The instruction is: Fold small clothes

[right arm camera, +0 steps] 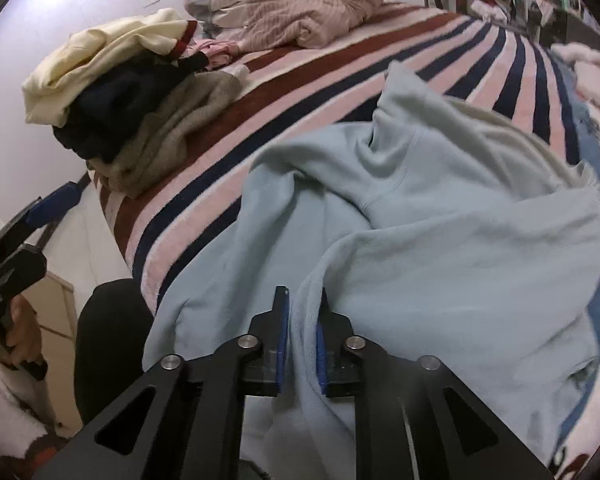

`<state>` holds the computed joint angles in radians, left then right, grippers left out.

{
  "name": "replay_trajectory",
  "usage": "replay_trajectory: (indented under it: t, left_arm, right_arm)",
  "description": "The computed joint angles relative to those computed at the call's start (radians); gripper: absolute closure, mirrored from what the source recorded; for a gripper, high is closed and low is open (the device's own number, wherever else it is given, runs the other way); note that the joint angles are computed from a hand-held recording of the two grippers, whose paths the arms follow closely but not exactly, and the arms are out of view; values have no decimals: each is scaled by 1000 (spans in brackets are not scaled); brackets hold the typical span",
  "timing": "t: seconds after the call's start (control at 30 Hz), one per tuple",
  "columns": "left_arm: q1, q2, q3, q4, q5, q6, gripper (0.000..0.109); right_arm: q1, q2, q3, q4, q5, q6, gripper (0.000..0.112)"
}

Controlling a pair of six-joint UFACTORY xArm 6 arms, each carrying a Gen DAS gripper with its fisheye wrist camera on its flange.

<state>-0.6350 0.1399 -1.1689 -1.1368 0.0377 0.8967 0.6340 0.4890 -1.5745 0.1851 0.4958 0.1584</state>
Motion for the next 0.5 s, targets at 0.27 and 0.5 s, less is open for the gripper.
replay_trajectory:
  t: [0.27,0.5]
  left_arm:
    - [-17,31,-21,157,24,-134,37]
    - [-57,38,-28,313,37,-285,37]
  right_arm:
    - [-10,-221,242,-63,-130,53,84]
    - [-53,-459,521,-273,-157,248,75]
